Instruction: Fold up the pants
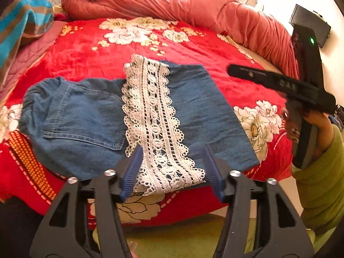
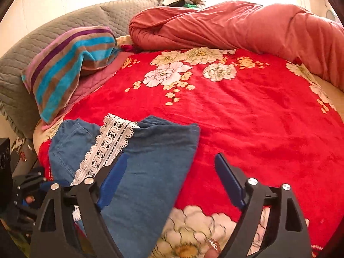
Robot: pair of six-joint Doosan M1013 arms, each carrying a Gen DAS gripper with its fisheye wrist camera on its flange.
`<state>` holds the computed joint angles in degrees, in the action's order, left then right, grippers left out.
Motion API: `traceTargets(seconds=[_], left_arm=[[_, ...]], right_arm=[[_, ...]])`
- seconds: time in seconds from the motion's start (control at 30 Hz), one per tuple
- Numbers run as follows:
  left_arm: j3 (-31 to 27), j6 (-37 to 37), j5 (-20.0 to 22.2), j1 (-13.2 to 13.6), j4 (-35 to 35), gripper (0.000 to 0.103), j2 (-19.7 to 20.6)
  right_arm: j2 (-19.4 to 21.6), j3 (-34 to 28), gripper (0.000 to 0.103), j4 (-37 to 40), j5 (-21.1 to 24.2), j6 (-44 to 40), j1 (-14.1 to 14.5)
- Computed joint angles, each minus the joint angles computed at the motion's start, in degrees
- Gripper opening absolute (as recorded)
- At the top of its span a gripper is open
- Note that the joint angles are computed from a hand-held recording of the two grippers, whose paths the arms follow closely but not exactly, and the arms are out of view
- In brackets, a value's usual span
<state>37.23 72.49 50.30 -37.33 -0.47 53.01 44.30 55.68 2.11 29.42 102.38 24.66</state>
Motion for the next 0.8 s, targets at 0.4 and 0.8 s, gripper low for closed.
traceTargets(seconds=[0.4, 0.8], left_arm=[[5.26, -8.09, -4.58, -0.31, 8.61, 0.090, -3.81], [9.98, -14.75, -6.43, 1.05, 10.73, 0.092, -6.31]], right_arm=[[-2.32, 1.86, 0.095, 3.63, -3.38, -5.36, 0.35], [2.23, -8.63, 0.095, 8.94, 3.25, -16.42, 2.53]])
